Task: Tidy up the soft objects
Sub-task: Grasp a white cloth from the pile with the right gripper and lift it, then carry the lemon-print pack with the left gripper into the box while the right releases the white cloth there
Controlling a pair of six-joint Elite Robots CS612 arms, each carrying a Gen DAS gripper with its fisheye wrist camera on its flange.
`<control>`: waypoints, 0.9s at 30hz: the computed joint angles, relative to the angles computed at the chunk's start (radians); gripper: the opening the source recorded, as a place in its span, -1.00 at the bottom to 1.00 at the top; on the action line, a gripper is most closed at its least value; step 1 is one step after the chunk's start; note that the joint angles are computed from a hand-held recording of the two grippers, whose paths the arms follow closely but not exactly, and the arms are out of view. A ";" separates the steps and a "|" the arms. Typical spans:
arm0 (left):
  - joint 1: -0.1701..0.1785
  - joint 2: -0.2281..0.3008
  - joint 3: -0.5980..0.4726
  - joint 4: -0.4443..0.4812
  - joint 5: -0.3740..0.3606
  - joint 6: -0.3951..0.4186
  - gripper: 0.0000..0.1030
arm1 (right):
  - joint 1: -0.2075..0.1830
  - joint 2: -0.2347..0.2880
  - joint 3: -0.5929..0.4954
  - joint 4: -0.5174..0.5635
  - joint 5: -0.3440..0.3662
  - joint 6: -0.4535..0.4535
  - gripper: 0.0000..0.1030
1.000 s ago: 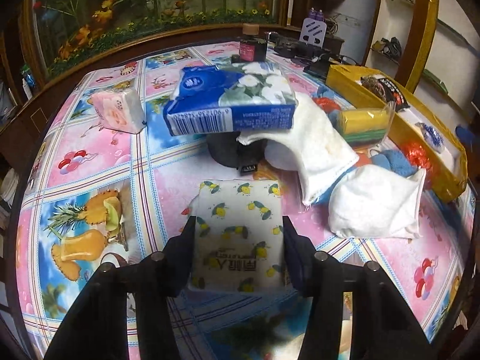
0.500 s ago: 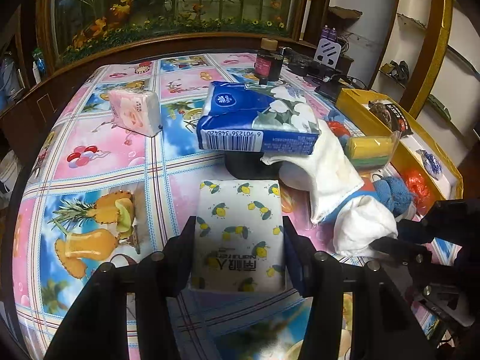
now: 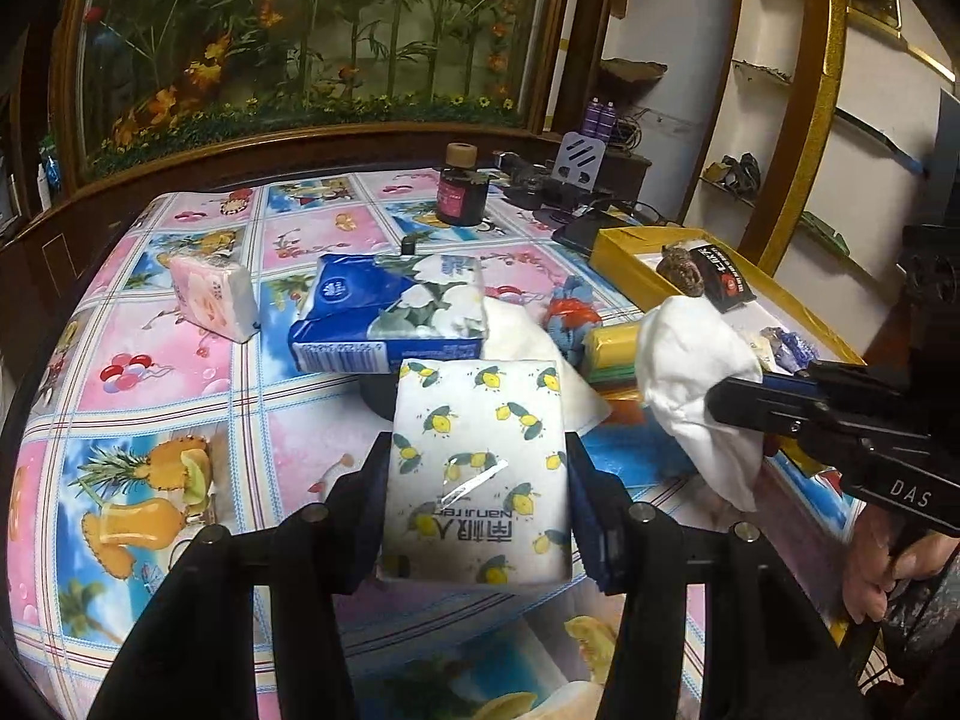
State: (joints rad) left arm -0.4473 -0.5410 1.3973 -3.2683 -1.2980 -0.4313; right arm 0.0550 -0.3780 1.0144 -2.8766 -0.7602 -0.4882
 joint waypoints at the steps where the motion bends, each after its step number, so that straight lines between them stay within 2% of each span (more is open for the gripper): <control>1: -0.003 0.002 -0.004 -0.001 0.003 0.005 0.00 | -0.001 -0.001 0.002 -0.009 0.003 0.005 -0.80; 5: -0.015 0.009 -0.018 0.008 0.019 0.026 0.00 | -0.006 0.005 -0.004 -0.033 0.002 0.056 -0.80; 11: -0.024 0.018 -0.040 0.031 0.014 0.041 0.00 | -0.015 0.021 -0.039 -0.008 0.011 0.127 -0.80; 19: -0.037 0.032 -0.073 0.045 0.014 0.062 0.00 | -0.023 0.030 -0.051 -0.036 0.027 0.186 -0.80; 27: -0.048 0.047 -0.107 0.048 0.000 0.078 0.00 | -0.038 0.048 -0.077 -0.088 0.046 0.290 -0.80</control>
